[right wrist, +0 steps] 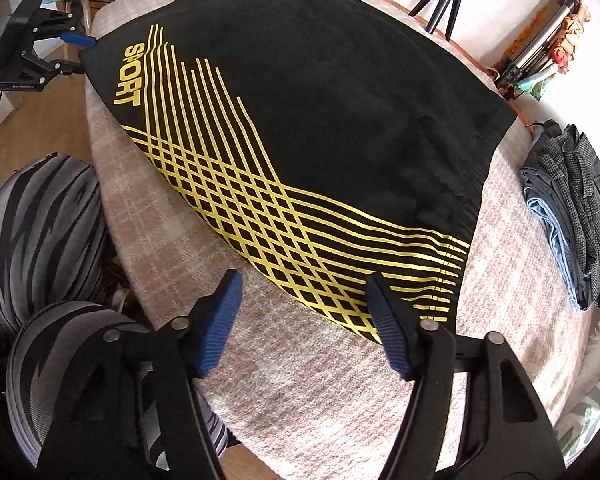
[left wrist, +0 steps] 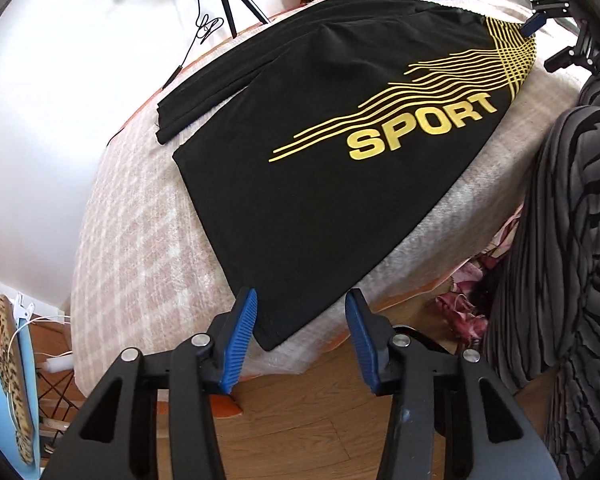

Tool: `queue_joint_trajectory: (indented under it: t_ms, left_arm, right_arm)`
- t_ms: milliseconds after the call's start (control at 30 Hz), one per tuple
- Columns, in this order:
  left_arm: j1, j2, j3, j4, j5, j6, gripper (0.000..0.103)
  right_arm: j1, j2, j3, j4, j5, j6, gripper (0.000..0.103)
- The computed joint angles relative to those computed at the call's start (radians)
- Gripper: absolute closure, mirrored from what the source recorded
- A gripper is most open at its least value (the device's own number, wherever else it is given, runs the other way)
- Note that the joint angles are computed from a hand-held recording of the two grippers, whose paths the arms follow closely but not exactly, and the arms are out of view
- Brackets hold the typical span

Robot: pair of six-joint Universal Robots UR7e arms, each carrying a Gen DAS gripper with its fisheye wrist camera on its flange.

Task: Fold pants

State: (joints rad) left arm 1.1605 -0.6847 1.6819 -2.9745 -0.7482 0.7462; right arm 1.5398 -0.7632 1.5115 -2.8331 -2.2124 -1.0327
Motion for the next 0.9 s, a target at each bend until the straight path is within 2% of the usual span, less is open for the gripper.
queue_joint_trajectory:
  t_ms: [100, 167, 233, 267, 367, 467, 667, 767, 900]
  left_arm:
    - [0.008, -0.009, -0.017, 0.055, -0.037, -0.046, 0.074]
    - [0.014, -0.02, -0.024, 0.089, -0.064, -0.052, 0.08]
    - [0.019, -0.033, -0.027, 0.118, -0.095, -0.066, 0.088]
    - [0.02, -0.041, -0.029, 0.128, -0.112, -0.078, 0.093]
    - [0.024, -0.054, -0.037, 0.149, -0.149, -0.1, 0.098]
    - [0.033, -0.058, -0.06, 0.197, -0.186, -0.112, 0.102]
    - [0.031, -0.07, -0.069, 0.206, -0.226, -0.122, 0.103]
    - [0.033, -0.077, -0.079, 0.208, -0.253, -0.123, 0.103]
    - [0.029, -0.068, -0.107, 0.193, -0.253, -0.113, 0.103]
  right_arm:
    - [-0.001, 0.004, -0.023, 0.043, 0.011, 0.028, 0.048]
    - [-0.003, 0.009, -0.049, 0.09, 0.022, 0.042, 0.06]
    - [-0.002, 0.015, -0.064, 0.116, 0.024, 0.05, 0.067]
    - [0.0, 0.02, -0.068, 0.112, 0.02, 0.038, 0.069]
    - [0.005, 0.027, -0.071, 0.111, 0.008, 0.011, 0.081]
    - [0.014, 0.028, -0.035, 0.037, -0.01, -0.041, 0.093]
    - [0.034, 0.037, -0.021, -0.088, -0.005, -0.092, 0.099]
    - [0.051, 0.042, -0.038, -0.133, 0.006, -0.114, 0.099]
    - [0.075, 0.062, -0.085, -0.175, 0.002, -0.135, 0.1]
